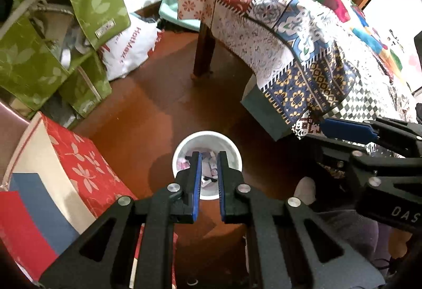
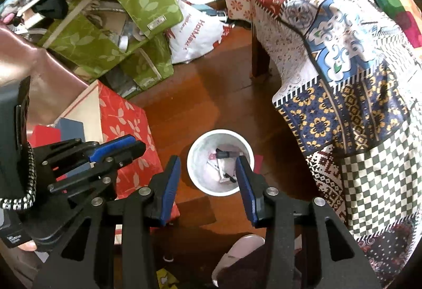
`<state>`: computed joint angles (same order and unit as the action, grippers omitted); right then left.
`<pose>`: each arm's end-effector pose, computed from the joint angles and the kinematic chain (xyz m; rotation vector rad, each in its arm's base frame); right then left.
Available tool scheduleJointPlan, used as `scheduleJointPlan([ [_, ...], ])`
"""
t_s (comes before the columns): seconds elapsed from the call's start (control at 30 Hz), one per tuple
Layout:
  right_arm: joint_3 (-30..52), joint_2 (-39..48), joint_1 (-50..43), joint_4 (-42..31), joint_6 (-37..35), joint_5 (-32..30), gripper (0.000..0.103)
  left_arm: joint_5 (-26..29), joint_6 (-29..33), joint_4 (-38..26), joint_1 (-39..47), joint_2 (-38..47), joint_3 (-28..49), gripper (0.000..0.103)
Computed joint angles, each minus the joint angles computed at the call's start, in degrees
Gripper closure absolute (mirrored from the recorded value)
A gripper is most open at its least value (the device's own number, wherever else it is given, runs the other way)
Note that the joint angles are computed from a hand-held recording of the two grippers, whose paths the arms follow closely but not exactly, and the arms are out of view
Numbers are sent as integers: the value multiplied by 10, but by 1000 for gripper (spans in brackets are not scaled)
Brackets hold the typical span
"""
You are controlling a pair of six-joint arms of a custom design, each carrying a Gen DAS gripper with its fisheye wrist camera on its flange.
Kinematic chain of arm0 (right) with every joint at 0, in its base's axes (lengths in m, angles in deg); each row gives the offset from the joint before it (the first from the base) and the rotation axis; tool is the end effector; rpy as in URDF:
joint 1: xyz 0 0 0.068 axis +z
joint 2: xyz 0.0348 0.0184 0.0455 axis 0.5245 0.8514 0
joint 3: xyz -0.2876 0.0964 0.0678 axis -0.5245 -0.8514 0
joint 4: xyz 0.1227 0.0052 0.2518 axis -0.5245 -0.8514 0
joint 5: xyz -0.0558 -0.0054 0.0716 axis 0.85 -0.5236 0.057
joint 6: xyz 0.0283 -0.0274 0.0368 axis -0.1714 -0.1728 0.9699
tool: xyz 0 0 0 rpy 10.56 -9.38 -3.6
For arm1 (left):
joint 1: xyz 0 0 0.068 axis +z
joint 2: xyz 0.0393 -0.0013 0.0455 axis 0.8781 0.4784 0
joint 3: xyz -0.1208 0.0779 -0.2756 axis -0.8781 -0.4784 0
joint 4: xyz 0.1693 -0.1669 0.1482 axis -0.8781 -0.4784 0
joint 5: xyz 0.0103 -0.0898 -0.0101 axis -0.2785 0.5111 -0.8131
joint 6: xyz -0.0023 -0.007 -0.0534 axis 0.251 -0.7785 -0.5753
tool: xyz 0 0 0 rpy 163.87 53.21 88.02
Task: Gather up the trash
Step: 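Move both open tools back over the quilt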
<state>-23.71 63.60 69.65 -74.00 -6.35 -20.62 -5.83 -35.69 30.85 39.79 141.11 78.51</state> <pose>0.1916 0.1552 0.2170 -0.4245 2.8077 0.4243 0.2073 -0.0841 0.1723 0.1081 2.7732 -0.2536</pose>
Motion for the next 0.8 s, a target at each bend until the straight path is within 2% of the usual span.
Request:
scheduleJointPlan([
  [0.23,10,-115,10,-59,11,42,63,-53,-31,-69,-55,-89,27,94],
  [0.57,62,-285,23,-177,10,130,63,-176,-124,-160,-218,-160,127,93],
  [0.67,79,-335,12,-211,5,151,63,-231,-158,-177,-283,-161,164,84],
  [0.8,103,-397,-32,-254,-25,170,63,-308,-195,-188,-373,-143,217,65],
])
